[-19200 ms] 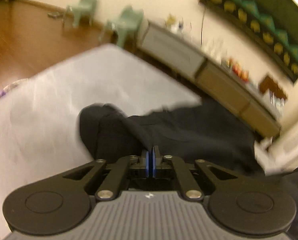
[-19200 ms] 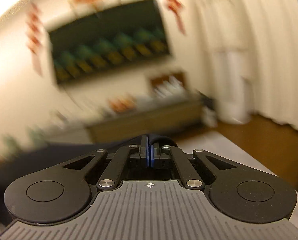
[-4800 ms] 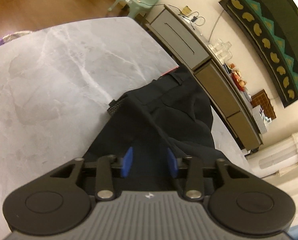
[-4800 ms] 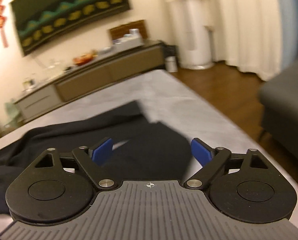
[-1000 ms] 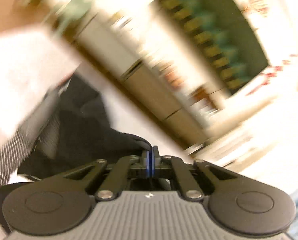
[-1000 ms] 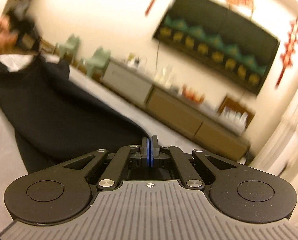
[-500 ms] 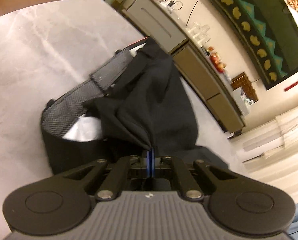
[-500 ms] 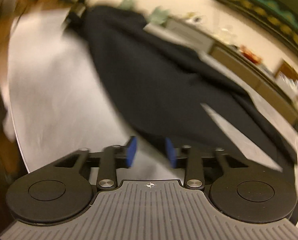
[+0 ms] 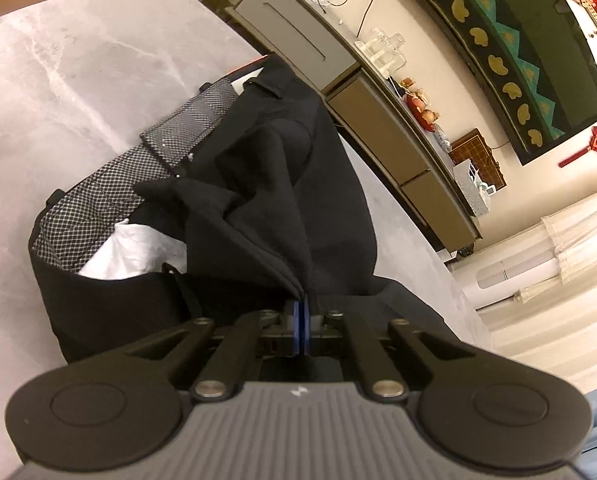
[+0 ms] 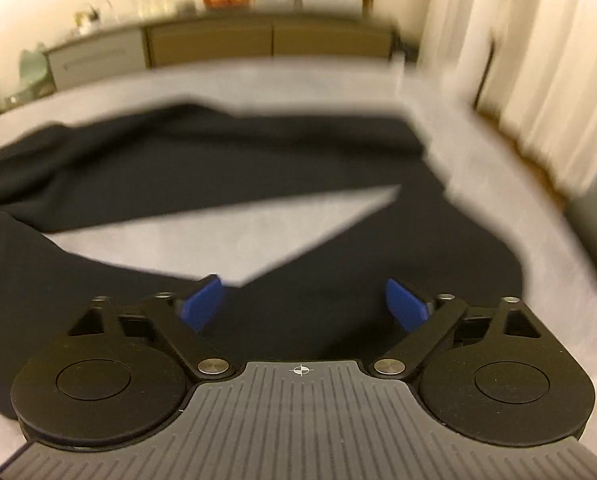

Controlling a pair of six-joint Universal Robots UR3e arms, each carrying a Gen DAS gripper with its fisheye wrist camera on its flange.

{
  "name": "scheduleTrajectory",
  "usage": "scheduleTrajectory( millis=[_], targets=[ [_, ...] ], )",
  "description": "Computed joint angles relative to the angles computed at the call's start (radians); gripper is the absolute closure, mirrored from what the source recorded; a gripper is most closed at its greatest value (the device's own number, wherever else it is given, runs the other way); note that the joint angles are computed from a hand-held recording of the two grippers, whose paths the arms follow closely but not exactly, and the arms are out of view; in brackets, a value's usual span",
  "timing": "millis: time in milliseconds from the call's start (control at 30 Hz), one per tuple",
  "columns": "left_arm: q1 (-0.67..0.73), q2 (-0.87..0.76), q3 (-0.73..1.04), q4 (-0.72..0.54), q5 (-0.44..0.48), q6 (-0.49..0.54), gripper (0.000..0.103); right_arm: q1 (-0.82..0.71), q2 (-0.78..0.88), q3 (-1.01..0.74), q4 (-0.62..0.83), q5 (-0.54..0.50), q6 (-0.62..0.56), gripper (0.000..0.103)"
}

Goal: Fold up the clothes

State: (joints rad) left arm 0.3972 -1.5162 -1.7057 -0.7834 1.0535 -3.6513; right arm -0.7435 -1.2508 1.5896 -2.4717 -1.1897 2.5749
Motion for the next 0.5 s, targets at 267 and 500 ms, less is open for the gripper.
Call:
scheduleTrajectory(
  millis=[267, 500],
  targets=[
    [0.043, -0.030, 0.017, 0.097, -0.067, -0.058, 0.101, 0.012, 0.077, -0.170, 0.031, 0.014, 0.030, 0.103],
    [0.326, 0.279, -0.151, 0.035, -0.329, -0.004, 0.101, -0.321, -0.273, 0.084, -0.031, 0.553, 0.144, 0.103]
  ],
)
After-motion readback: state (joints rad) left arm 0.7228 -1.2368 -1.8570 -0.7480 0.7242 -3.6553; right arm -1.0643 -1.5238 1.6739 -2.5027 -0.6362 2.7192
